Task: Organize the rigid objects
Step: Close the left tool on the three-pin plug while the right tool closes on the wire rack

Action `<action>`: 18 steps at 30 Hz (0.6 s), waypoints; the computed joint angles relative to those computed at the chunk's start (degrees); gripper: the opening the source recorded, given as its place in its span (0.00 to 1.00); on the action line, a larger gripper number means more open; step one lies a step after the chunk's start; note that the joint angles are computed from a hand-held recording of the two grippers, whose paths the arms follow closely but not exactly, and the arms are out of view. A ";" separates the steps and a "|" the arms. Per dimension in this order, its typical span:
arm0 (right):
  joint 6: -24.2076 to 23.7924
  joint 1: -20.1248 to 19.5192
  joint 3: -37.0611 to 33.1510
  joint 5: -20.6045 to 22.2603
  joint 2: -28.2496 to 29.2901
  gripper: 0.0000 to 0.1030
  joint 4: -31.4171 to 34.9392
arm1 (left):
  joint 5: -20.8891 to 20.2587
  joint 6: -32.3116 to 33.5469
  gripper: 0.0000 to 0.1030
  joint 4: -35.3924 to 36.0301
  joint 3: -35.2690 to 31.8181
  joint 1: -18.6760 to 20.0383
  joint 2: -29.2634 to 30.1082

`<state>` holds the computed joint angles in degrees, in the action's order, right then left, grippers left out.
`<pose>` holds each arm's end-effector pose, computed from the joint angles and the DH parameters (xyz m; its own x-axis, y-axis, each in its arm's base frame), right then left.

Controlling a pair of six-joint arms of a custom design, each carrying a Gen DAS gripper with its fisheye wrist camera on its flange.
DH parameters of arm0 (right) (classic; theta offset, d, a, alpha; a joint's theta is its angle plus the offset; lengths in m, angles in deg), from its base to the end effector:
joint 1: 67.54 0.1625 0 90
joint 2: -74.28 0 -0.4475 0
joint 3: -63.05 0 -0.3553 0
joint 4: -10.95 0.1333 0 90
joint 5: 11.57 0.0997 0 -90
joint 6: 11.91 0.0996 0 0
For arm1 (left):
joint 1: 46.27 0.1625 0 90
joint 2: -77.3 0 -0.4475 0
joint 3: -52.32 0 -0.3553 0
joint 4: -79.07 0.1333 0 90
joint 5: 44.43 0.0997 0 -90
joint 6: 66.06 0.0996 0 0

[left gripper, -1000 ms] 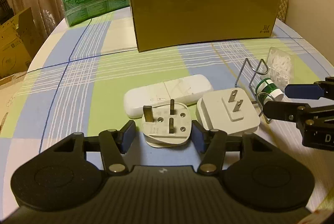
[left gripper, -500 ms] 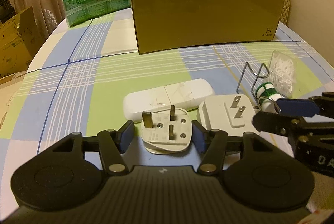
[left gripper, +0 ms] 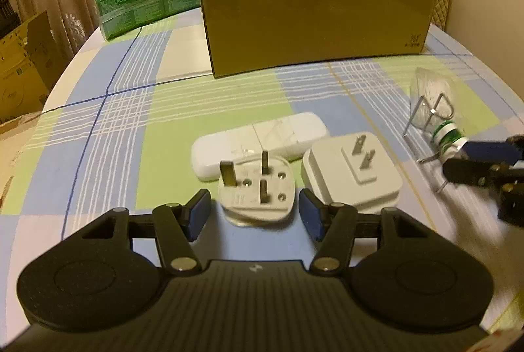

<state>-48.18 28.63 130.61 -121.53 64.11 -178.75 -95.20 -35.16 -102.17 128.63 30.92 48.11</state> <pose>0.1813 -0.7536 -0.0599 -0.7263 -0.3322 0.6018 -0.6315 0.6682 -0.3934 0.0234 -0.7824 0.1344 -0.6501 0.1385 -0.7471 0.5746 0.7329 -0.3642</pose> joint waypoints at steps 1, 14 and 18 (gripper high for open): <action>-0.80 0.00 0.33 -0.45 0.02 0.25 -0.82 | 0.25 0.20 0.54 -0.41 0.40 -0.07 -0.12; 6.88 -0.56 -2.87 -2.34 1.97 0.32 1.62 | -0.14 -0.68 0.57 -1.56 0.22 0.07 0.32; 5.64 -0.37 -3.19 -3.11 2.51 0.32 0.15 | -0.28 -0.90 0.57 -1.45 0.16 0.11 0.31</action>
<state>-42.53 28.26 127.42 -124.64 66.62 -178.60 -95.48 -36.06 -103.61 128.80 31.03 48.42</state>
